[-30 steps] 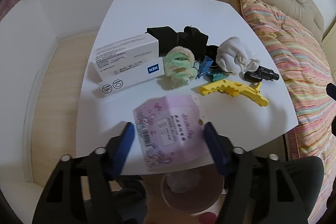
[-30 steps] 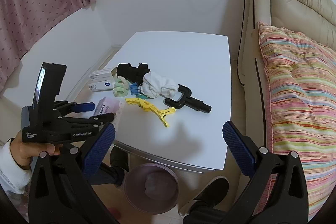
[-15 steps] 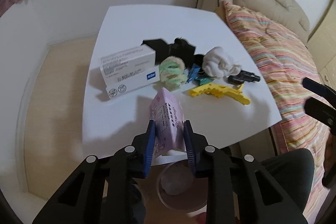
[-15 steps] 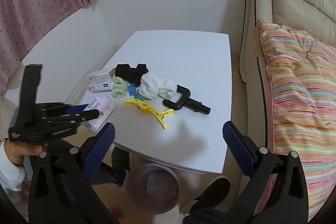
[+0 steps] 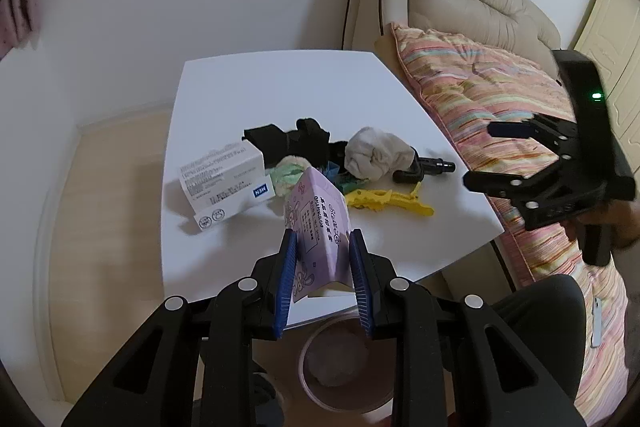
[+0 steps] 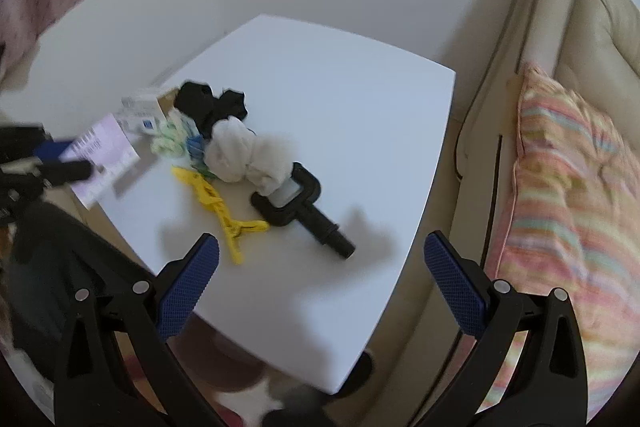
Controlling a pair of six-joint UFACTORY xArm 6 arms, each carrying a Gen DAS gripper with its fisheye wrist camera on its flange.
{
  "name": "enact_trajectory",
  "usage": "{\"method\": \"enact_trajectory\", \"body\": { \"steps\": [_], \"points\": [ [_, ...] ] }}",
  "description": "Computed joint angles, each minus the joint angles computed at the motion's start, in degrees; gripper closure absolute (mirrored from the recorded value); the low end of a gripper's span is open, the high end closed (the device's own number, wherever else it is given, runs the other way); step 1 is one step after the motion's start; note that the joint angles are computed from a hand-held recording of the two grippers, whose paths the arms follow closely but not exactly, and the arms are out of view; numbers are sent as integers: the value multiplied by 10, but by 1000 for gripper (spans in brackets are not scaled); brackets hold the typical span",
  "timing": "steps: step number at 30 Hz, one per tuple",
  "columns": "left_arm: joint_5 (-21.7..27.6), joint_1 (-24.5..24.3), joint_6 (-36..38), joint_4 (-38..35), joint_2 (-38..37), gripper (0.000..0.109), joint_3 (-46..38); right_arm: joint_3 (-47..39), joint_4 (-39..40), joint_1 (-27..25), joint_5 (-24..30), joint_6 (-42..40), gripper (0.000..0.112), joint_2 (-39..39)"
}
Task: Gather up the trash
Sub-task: 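Grasp the black handle tool with the right gripper while left holds card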
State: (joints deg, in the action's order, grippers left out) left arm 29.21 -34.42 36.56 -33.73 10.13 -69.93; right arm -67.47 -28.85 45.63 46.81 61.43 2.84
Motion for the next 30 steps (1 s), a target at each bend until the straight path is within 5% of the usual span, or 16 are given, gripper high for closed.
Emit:
{"method": "enact_trajectory", "body": {
  "steps": [5, 7, 16, 21, 30],
  "points": [
    [-1, 1, 2, -3, 1, 82, -2, -13, 56, -24, -12, -122, 18, 22],
    [-1, 2, 2, -3, 1, 82, -2, -24, 86, -32, -10, -175, 35, 36],
    [3, 5, -3, 1, 4, 82, -4, -35, 165, -50, -20, -296, 71, 63],
    [6, 6, -1, -4, 4, 82, -5, -26, 196, -56, -37, -323, 89, 62],
    [9, 6, 9, -13, 2, 82, -5, 3, 155, -44, -52, -252, 95, 38]
  ]
}}
